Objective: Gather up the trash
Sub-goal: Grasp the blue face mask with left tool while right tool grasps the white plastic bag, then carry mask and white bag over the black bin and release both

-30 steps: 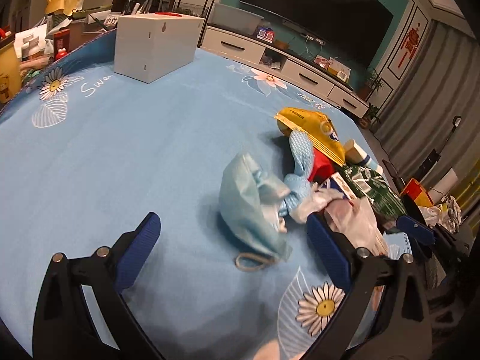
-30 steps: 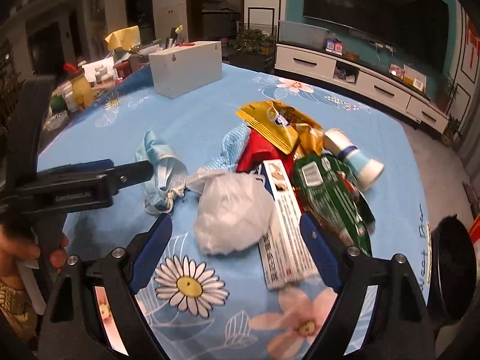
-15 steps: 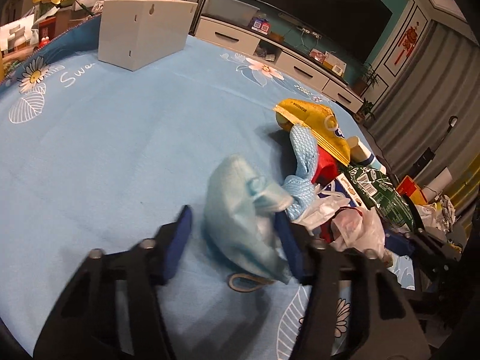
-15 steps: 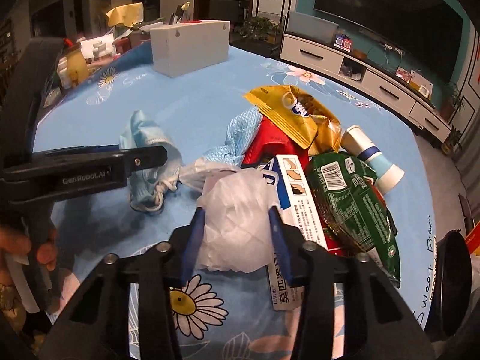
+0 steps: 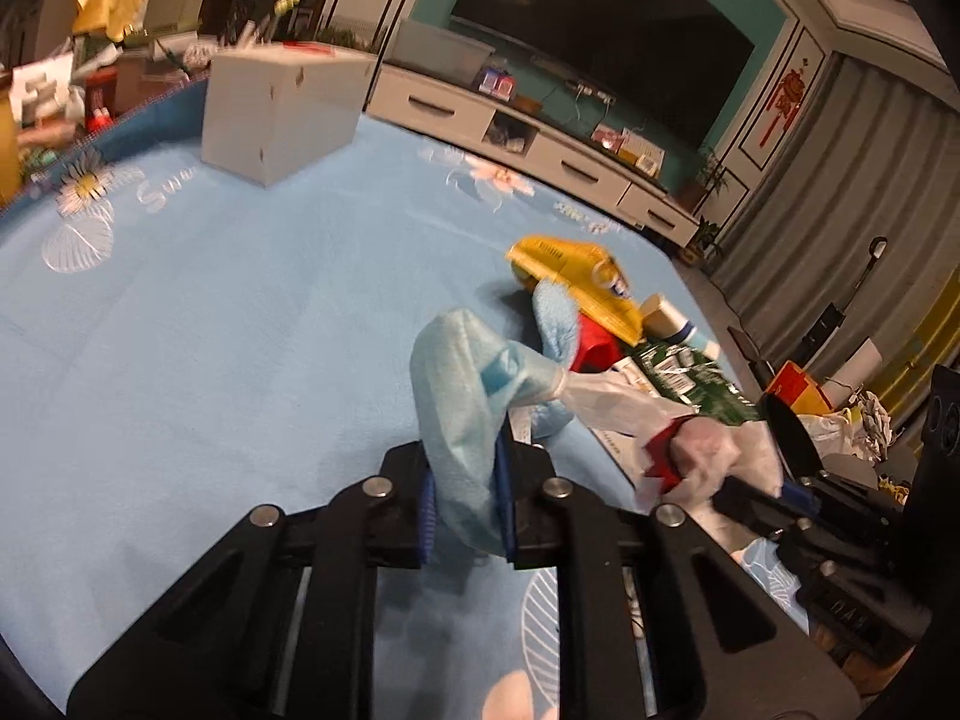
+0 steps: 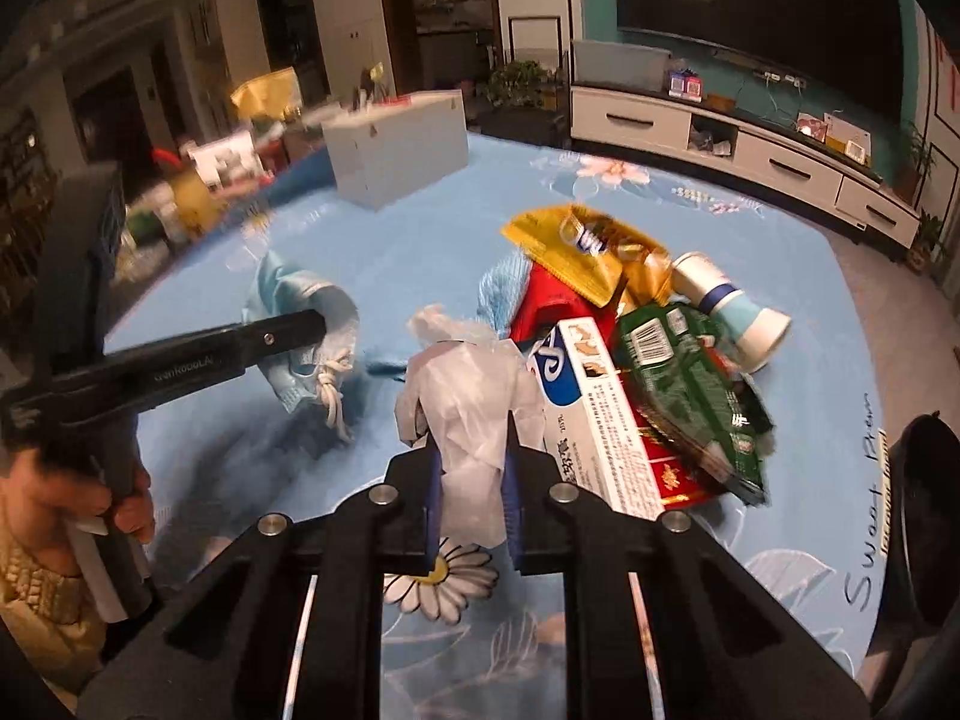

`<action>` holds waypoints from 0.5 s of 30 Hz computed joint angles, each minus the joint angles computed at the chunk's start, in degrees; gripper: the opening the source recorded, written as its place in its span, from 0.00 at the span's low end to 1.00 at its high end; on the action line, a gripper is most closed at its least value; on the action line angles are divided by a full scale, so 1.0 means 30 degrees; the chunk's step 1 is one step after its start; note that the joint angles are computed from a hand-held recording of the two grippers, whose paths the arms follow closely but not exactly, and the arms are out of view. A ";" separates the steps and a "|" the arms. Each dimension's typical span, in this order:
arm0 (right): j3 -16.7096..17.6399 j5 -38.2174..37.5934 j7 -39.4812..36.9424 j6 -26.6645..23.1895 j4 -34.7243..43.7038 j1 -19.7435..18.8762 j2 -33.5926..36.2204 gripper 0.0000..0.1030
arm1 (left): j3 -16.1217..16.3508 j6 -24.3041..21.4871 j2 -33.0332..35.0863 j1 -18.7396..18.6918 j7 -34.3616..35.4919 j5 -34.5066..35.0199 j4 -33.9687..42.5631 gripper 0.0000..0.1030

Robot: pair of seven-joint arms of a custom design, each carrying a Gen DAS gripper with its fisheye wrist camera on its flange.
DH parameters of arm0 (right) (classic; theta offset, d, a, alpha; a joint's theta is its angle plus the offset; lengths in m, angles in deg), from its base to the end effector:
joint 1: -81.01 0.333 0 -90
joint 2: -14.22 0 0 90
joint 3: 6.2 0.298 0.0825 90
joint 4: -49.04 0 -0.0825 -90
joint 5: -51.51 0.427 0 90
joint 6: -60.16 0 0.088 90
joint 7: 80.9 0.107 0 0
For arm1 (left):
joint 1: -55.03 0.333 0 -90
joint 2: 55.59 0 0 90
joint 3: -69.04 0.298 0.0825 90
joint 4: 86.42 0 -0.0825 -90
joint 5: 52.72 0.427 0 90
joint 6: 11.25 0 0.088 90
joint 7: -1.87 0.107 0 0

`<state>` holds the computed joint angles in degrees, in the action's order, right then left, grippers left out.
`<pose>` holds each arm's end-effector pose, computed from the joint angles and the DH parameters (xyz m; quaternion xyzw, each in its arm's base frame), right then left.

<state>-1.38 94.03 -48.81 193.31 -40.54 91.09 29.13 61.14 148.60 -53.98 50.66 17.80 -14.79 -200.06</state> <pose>0.6943 0.1908 0.5265 -0.8623 0.3108 -0.0801 0.3916 0.6253 -0.1641 0.4982 -0.7908 0.4451 -0.3523 0.2291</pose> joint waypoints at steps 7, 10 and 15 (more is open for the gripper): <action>-0.0513 0.2655 -0.0875 0.0923 -0.1503 -0.0938 -0.1992 0.17 | -0.0328 0.0217 -0.1347 -0.0060 -0.0562 0.0956 -0.0635 0.17; -0.0856 0.3168 -0.0785 0.1735 -0.1827 -0.1204 -0.2394 0.17 | -0.0510 0.0401 -0.1144 -0.0239 0.0008 0.0830 -0.0109 0.17; -0.1329 0.3641 -0.0425 0.2767 -0.2123 -0.1735 -0.2638 0.17 | -0.0742 0.0557 -0.0257 -0.0742 0.1808 0.0022 0.1363 0.17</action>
